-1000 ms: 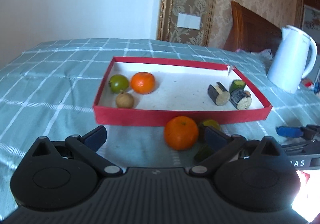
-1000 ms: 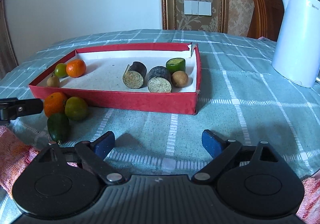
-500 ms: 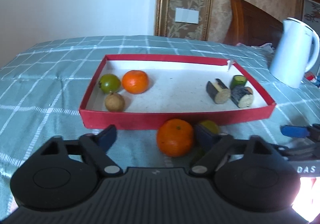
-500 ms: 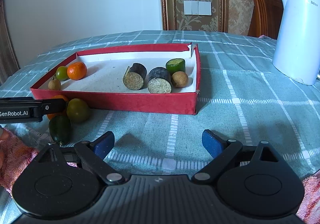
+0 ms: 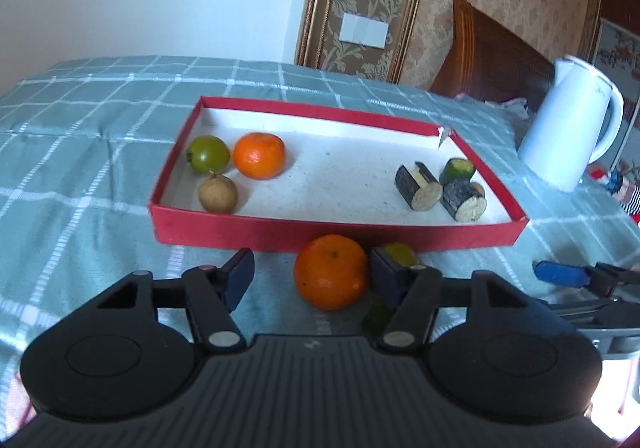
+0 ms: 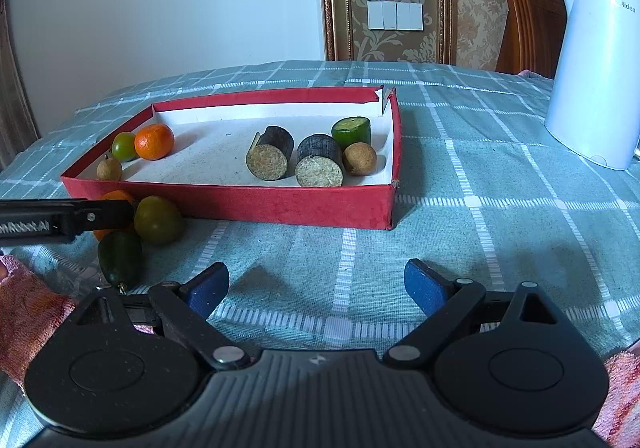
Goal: Organize fruits
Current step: 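Move the left tool onto the large mandarin orange by the box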
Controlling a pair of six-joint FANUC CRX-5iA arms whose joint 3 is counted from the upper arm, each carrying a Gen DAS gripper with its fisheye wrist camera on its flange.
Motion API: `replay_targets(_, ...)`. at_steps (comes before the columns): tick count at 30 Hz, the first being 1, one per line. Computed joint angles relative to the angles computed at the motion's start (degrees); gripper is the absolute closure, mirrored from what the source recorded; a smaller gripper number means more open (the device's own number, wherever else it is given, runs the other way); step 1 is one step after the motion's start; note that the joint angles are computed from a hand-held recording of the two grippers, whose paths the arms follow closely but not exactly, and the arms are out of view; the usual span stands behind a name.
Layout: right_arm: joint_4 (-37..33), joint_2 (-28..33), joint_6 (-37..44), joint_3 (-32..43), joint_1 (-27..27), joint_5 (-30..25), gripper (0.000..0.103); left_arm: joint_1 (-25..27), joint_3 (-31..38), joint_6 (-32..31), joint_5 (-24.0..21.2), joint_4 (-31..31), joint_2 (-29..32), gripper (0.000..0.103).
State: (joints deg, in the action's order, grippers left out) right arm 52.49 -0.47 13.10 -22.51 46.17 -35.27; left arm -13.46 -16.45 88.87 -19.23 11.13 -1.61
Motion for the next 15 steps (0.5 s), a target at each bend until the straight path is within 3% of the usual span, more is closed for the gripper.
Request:
replay_targets(3, 0.0, 0.1, 0.1, 0.1, 0.0, -0.1, 0.008, -0.2, -0.1, 1.7, 0.1, -3.7, -1.2, 0.042)
replay_targets(8, 0.0, 0.1, 0.1, 0.0, 0.0, -0.1, 0.008, -0.6, 1.0, -0.7, -1.5, -1.7, 0.5, 0.036)
replay_targets(12, 0.0, 0.1, 0.2, 0.1, 0.1, -0.2, 0.008, -1.8, 3.9, 4.6, -3.2, -8.4, 1.6, 0.036)
replay_targets(15, 0.0, 0.1, 0.2, 0.1, 0.1, -0.2, 0.008, -1.6, 3.7, 3.1, -3.2, -6.9, 1.6, 0.037)
